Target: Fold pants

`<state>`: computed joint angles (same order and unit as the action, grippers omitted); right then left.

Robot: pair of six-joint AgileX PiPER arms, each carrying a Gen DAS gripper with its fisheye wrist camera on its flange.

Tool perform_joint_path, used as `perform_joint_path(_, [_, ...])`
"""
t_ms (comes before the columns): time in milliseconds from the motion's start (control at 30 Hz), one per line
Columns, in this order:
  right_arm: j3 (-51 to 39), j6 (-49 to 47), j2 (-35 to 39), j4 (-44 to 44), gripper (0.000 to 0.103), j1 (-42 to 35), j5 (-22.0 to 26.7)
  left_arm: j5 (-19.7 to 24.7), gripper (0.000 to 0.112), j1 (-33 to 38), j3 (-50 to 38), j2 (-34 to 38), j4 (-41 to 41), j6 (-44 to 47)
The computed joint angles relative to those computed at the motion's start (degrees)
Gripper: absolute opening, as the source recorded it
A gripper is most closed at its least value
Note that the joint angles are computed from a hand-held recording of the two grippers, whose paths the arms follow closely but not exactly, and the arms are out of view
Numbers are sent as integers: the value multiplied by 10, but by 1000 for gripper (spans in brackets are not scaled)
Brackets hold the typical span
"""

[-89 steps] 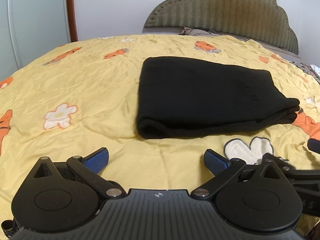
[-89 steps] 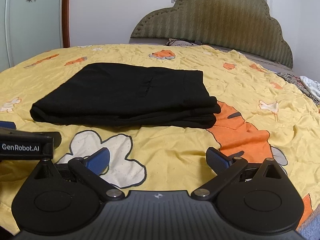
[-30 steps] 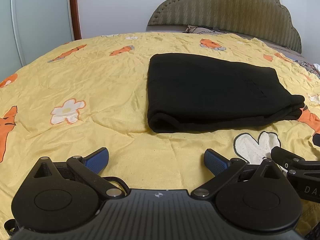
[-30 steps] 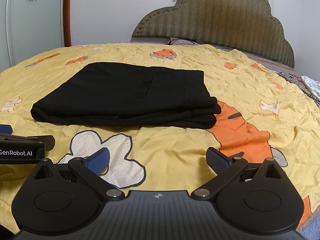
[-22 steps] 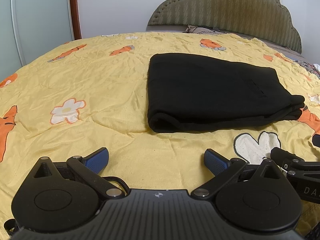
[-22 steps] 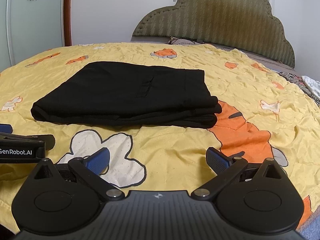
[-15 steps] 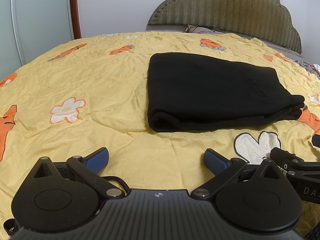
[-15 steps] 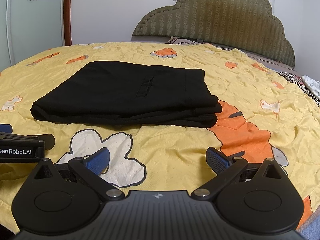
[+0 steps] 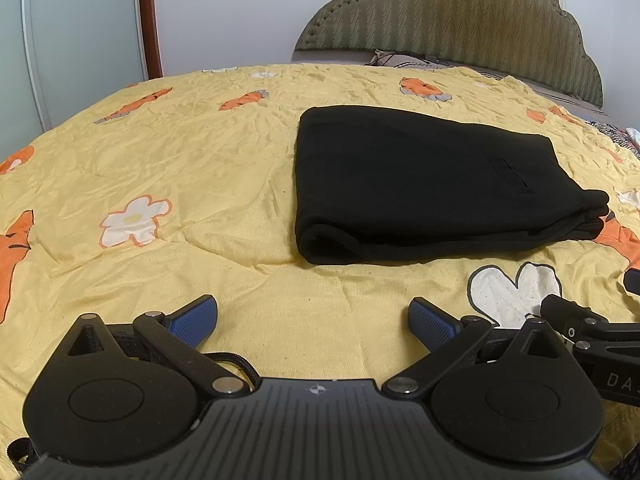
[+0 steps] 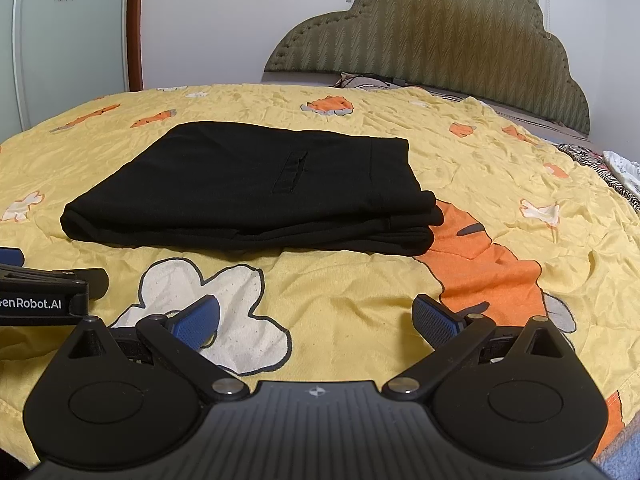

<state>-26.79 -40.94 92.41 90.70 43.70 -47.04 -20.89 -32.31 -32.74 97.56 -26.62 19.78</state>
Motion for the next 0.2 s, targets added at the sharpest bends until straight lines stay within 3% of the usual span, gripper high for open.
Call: perform_joint_path(200, [9,15,-8,-8,103,12,-18,-49,103,12,30,-29,36,-51])
